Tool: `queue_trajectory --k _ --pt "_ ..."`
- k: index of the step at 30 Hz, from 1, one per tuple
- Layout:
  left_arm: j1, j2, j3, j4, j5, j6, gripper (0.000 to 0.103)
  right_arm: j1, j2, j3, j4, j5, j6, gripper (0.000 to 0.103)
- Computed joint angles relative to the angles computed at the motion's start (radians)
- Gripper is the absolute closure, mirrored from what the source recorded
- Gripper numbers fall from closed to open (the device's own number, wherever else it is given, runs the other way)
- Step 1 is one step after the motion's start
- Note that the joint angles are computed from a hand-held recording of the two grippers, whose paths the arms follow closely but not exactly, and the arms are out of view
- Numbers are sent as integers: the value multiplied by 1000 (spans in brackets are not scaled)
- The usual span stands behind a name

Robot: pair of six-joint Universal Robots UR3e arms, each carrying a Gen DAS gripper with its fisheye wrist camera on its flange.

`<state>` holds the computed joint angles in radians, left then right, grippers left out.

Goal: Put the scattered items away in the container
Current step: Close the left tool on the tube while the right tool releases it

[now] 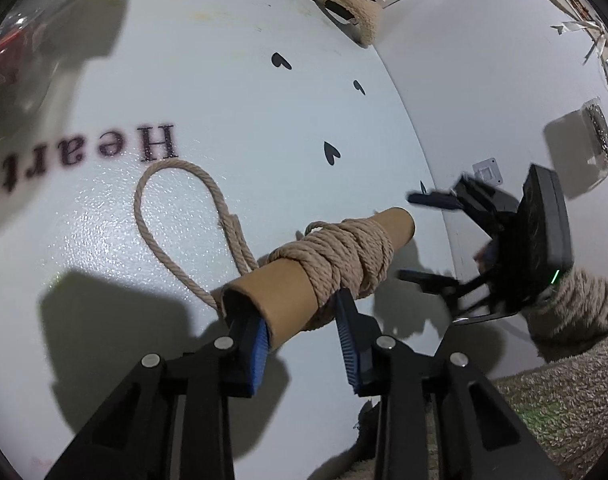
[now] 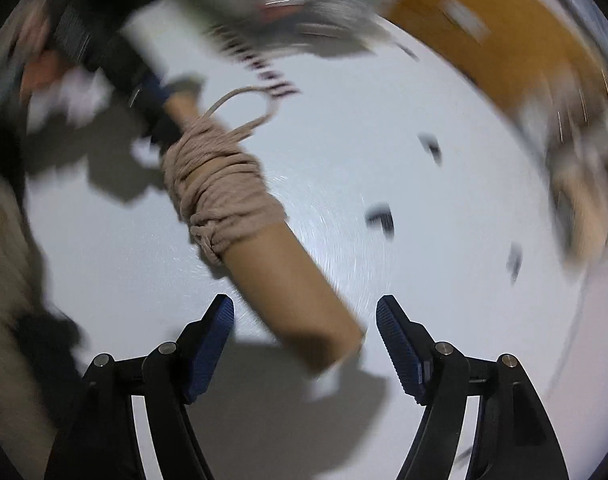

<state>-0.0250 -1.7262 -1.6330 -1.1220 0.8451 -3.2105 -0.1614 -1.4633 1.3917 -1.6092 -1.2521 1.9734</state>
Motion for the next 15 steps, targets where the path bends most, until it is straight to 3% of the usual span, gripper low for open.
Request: queue_trajectory --k 2,4,12,14,15 --pt "0 -1 3 -1 3 0 71 -90 53 -103 172 95 116 29" --pt "0 -5 7 -4 6 3 71 -158 65 -109 229 174 205 29" --pt "-5 -17 28 -8 30 5 69 -227 108 3 266 371 367 30" --pt "-14 -13 33 3 69 -9 66 -222 90 32 257 395 389 38" --pt "-18 -11 35 9 88 -16 59 -218 82 36 243 398 404 42"
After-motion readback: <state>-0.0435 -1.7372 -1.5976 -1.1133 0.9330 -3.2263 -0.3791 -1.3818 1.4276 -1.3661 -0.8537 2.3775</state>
